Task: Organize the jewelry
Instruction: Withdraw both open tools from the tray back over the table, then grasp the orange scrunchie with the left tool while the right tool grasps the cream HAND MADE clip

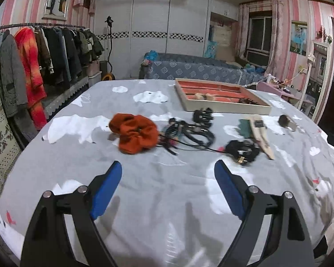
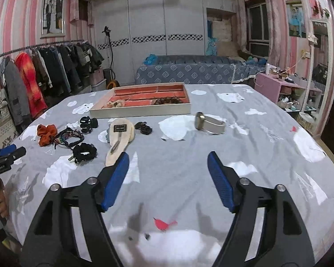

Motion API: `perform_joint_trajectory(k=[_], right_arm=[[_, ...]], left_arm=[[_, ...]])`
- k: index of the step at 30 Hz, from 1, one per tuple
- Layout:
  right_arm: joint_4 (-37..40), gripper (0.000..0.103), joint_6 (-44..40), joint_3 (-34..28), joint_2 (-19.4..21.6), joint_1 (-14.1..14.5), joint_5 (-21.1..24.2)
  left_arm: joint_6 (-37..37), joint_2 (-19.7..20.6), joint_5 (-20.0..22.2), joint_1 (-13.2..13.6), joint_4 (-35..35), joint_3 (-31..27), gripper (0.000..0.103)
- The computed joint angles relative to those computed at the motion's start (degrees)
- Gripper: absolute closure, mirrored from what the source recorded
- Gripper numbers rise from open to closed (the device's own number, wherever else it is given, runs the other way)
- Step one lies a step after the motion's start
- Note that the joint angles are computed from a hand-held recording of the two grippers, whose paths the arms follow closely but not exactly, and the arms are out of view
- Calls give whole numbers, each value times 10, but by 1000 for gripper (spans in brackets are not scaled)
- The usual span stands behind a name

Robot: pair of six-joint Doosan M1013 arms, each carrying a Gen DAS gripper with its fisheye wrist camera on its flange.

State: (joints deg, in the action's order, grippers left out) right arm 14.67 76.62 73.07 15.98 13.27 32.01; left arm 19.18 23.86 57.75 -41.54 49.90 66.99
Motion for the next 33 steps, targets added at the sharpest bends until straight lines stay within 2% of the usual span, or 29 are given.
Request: perform_joint_trajectory(k=[2, 8, 15, 22, 27, 33], right_arm=[[-22, 24, 13, -26, 17, 10, 9], [-13, 23, 22, -100, 67, 24, 34], [-13, 23, 33, -150, 106, 32, 62], [-23, 23, 41, -160, 115, 33, 70], [-19, 23, 28, -159, 116, 35, 71], [-11, 23, 11, -158, 115, 38, 72]], left_arm=[[4, -2, 9, 7, 3, 1, 17], [23, 3, 24, 35, -5, -14, 16], [56, 19, 24, 55, -27, -33, 16], [80, 32, 4, 56, -53, -42, 16], [76, 32, 4, 58, -55, -44, 16], [108, 42, 17, 57, -57, -64, 16]])
